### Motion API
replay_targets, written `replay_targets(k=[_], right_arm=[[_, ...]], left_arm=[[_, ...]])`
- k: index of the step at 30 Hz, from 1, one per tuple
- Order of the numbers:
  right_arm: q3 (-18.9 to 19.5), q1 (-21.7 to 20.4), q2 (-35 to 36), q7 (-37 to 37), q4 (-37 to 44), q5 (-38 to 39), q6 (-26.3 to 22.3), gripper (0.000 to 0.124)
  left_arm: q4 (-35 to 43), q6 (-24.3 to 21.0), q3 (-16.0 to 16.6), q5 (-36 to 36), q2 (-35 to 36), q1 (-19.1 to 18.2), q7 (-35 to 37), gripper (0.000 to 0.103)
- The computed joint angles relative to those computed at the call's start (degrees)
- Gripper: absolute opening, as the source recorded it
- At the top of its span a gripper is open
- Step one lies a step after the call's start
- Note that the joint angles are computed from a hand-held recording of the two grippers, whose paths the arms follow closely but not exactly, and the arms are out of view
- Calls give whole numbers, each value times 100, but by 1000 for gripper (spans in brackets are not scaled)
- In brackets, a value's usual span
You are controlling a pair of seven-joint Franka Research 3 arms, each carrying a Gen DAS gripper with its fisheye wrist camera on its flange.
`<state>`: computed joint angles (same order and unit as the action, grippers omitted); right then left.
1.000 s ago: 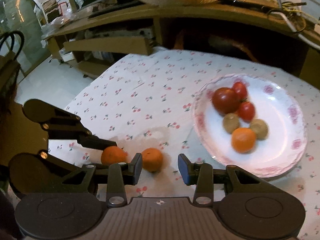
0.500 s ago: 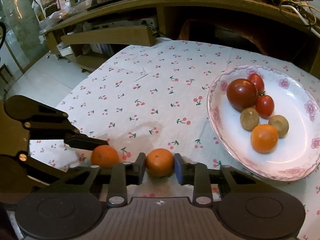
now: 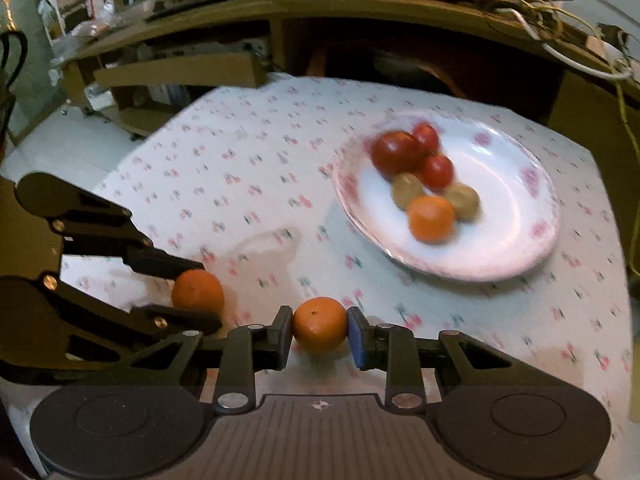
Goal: Organize fruits
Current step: 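Grasp an orange with the left tool while the right tool grasps the other orange, then carry both oranges over the plate, lowering them beside the other fruit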
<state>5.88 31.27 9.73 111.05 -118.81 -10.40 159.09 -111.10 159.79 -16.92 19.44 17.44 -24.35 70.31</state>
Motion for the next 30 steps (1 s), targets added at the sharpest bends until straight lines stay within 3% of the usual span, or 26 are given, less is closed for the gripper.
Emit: replay_targets(k=[4, 9, 12, 23, 30], right_arm=[[-19, 20, -83, 168, -137, -117, 8, 32], [76, -79, -55, -196, -104, 174, 9, 36], [84, -100, -81, -360, -133, 255, 27, 40], [61, -89, -111, -408, -168, 204, -5, 40], [33, -40, -59, -335, -73, 52, -100, 40]], left_arm=[[128, -172, 83, 155, 55, -105, -173, 46], [167, -289, 185, 383, 57, -182, -469, 58], [191, -300, 200, 511, 75, -199, -563, 60], [402, -666, 234, 858, 126, -349, -809, 58], [429, -769, 133, 793, 121, -313, -718, 43]])
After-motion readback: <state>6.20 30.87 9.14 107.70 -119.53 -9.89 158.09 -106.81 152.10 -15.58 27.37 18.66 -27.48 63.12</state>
